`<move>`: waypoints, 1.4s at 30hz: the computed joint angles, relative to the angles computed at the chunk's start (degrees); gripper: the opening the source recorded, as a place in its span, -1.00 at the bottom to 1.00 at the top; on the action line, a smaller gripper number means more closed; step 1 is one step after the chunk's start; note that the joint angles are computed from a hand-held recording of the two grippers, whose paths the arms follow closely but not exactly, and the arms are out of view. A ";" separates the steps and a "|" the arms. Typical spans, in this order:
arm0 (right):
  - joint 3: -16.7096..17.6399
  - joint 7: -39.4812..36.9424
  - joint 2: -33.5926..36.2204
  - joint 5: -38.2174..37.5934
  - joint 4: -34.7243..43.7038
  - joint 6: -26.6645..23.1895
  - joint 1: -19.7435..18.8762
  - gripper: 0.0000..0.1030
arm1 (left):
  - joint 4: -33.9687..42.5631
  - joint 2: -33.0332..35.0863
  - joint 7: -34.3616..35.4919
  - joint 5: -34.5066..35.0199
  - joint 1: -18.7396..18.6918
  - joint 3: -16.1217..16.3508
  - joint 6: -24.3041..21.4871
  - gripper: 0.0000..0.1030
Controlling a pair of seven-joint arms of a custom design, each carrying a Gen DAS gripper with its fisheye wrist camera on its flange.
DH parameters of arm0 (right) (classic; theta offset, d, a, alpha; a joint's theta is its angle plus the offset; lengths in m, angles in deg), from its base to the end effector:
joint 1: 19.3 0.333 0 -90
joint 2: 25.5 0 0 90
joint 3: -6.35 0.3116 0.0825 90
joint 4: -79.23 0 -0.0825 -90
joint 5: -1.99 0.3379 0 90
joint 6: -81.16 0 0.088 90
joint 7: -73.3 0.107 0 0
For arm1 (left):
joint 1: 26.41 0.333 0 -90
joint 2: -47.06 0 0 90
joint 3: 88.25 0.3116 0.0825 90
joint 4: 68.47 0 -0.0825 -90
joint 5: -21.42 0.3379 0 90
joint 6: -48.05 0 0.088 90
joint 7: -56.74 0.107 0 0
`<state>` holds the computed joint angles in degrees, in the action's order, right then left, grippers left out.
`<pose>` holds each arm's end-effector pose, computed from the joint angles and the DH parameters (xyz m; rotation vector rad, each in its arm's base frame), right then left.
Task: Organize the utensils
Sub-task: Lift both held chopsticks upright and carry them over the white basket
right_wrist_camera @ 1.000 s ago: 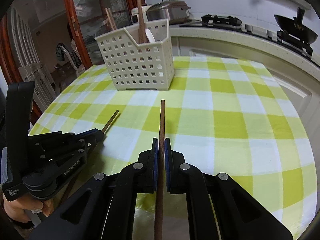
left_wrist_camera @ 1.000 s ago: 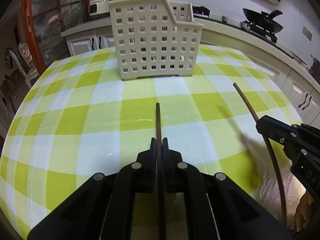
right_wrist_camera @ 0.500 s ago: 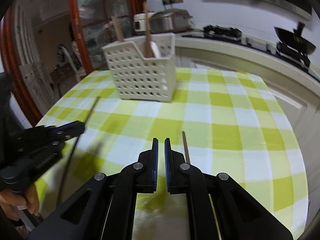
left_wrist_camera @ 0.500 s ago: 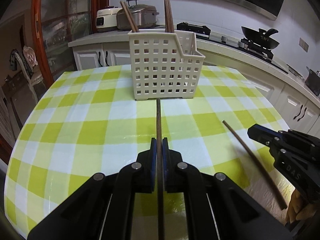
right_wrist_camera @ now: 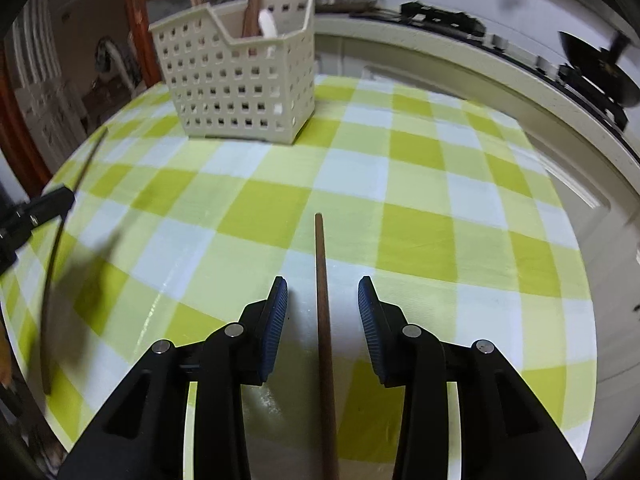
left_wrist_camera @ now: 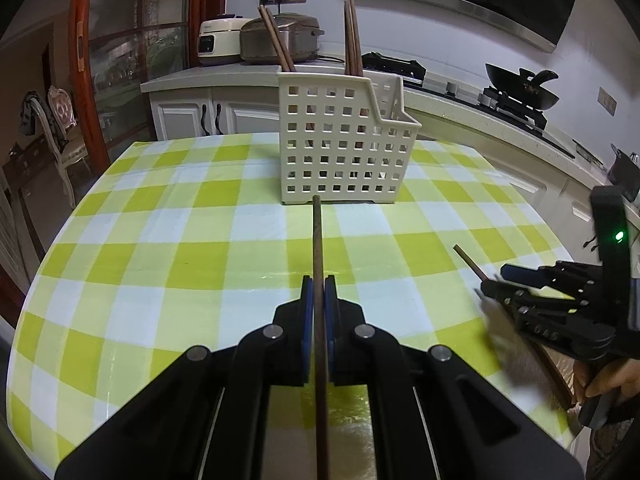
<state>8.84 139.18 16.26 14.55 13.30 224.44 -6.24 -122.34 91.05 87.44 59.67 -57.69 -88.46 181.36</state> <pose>0.7258 0.1884 0.4507 -2.2150 1.2577 -0.4414 0.6510 -0.3846 0.5030 -1.8608 1.5599 -0.7719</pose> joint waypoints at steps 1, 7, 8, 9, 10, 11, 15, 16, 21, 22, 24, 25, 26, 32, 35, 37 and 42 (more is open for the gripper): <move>-0.05 -0.01 0.29 -0.10 0.16 -0.03 0.06 -0.45 | -0.46 -0.27 -0.17 0.06 0.03 0.02 0.25 -0.89; 0.27 -0.82 0.14 0.55 -0.33 0.86 -0.07 -0.89 | -2.32 -1.42 -0.54 0.47 0.21 -0.04 1.25 -0.89; 0.36 -0.77 -0.26 0.81 -1.13 1.66 -0.09 -0.89 | -2.97 -1.87 -0.89 0.76 0.17 0.04 1.53 -0.89; 0.93 -1.14 -0.92 1.60 -2.28 2.82 -0.44 -0.89 | -3.24 -2.05 -1.08 0.97 0.18 0.05 1.66 -0.89; 1.68 -1.68 -1.72 2.70 -3.51 4.10 -0.91 -0.89 | -3.85 -2.50 -1.42 1.28 0.16 0.10 1.88 -0.89; 2.05 -2.00 -1.99 3.41 -3.88 4.95 -1.12 -0.89 | -4.47 -2.99 -1.82 1.63 0.13 0.15 2.10 -0.89; 4.96 -5.66 -5.19 8.11 -7.57 9.07 -2.84 -0.89 | -6.00 -4.55 -3.00 3.33 -0.13 0.26 2.69 -0.89; 5.58 -6.90 -6.43 9.27 -9.14 10.79 -3.09 -0.89 | -6.63 -5.17 -3.48 3.93 -0.23 0.33 3.01 -0.89; 8.97 -13.10 -10.60 16.09 -13.52 16.18 -4.91 -0.89 | -9.28 -7.98 -6.16 7.63 -0.96 0.64 3.85 -0.89; 9.51 -14.31 -11.37 17.46 -14.32 17.00 -5.23 -0.89 | -9.57 -8.39 -6.54 8.24 -1.03 0.55 3.89 -0.89; 10.83 -17.22 -13.08 20.66 -15.87 18.93 -6.03 -0.89 | -10.49 -9.37 -7.59 9.66 -1.21 0.46 4.13 -0.89; 11.42 -18.71 -13.93 22.22 -16.73 19.73 -6.39 -0.89 | -10.94 -9.89 -8.21 10.57 -1.43 0.52 4.13 -0.89; 11.53 -19.59 -14.22 23.25 -16.86 20.10 -6.40 -0.89 | -11.29 -10.35 -8.78 11.48 -1.64 0.54 4.10 -0.89; 13.61 -27.40 -17.60 31.12 -20.35 23.19 -7.32 -0.89 | -13.50 -12.71 -11.23 15.52 -1.84 -0.04 4.34 -0.89; 15.35 -33.54 -19.28 36.89 -21.86 24.52 -8.24 -0.89 | -14.54 -13.81 -12.52 17.56 -2.04 -0.29 4.27 -0.89; 15.24 -36.45 -20.34 39.48 -22.76 25.29 -7.82 -0.89 | -14.87 -14.30 -13.20 18.85 -2.22 -0.50 4.02 -0.89; 14.58 -42.32 -22.11 45.50 -24.15 26.76 -6.56 -0.89 | -15.68 -15.17 -14.59 21.41 -2.37 -1.02 3.82 -0.89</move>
